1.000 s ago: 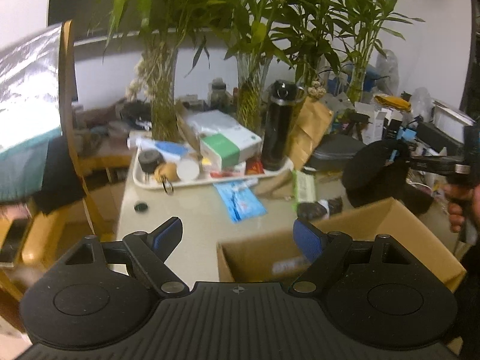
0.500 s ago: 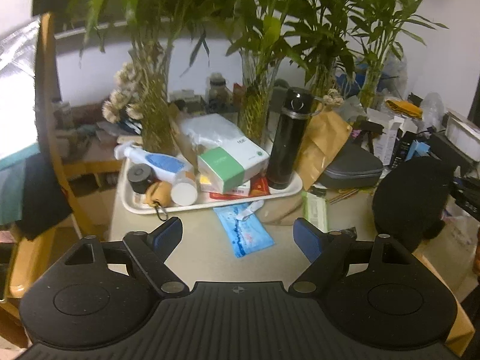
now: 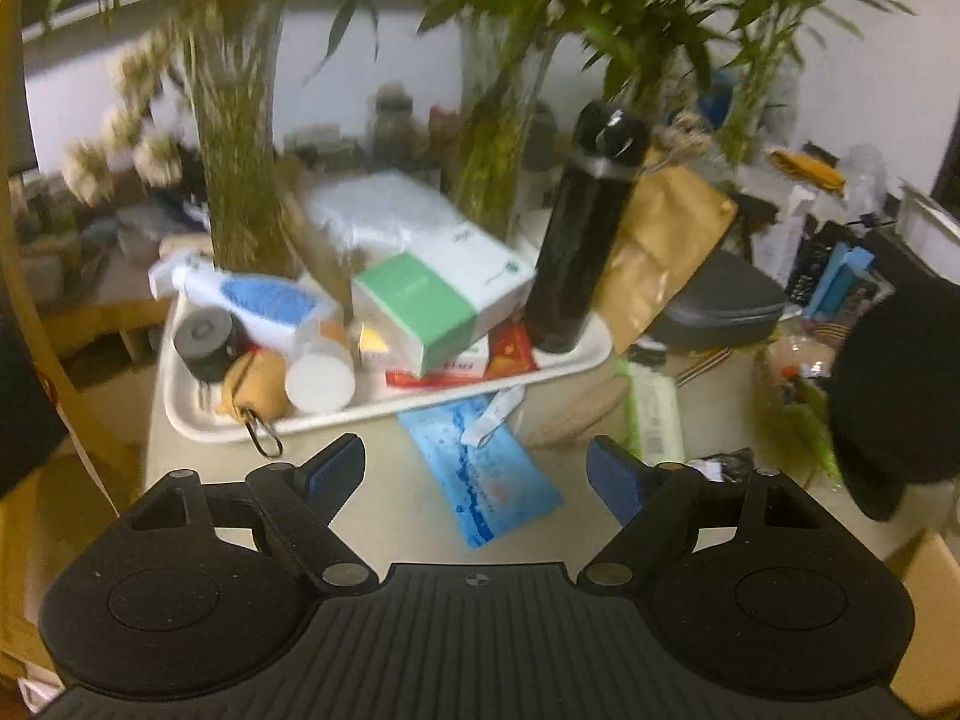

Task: Organize soft objects
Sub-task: 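Grasp the white plastic strip with the left tool while the right tool holds the earmuffs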

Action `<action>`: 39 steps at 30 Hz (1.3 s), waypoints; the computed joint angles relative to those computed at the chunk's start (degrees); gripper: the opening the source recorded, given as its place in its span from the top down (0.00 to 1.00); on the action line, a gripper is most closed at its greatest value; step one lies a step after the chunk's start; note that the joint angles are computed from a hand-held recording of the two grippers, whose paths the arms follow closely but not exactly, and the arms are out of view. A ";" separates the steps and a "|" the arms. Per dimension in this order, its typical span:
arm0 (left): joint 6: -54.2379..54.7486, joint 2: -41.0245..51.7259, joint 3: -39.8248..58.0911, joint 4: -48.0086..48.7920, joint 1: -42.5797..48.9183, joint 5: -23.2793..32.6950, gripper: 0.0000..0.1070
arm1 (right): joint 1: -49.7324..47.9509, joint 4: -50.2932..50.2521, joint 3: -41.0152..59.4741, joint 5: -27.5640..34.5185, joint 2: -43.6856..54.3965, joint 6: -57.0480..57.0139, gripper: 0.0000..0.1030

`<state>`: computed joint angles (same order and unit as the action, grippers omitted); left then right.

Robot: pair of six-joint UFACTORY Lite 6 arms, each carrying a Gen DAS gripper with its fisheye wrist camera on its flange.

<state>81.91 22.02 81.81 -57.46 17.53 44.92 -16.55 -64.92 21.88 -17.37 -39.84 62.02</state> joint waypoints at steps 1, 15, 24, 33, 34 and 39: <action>-1.26 1.83 1.69 0.59 -0.45 -0.23 0.24 | 0.17 0.30 0.07 0.17 0.07 -0.32 0.89; 27.21 16.75 6.38 -14.74 -6.79 -7.48 0.33 | -2.35 -1.71 3.52 -2.69 6.73 3.43 0.89; 35.65 26.00 12.81 -17.71 -11.25 -11.79 0.50 | -1.59 -0.11 4.61 -3.07 8.89 2.20 0.88; 28.49 31.33 19.52 -10.72 -12.01 -11.06 0.86 | -1.47 0.36 5.39 -3.58 10.42 2.33 0.88; 29.14 30.71 18.69 -10.43 -12.23 -11.35 0.86 | -1.31 0.86 5.47 -3.44 10.53 1.93 0.88; 28.63 27.95 15.77 -8.75 -11.64 -10.93 0.87 | -1.01 1.77 5.41 -3.19 10.36 1.28 0.88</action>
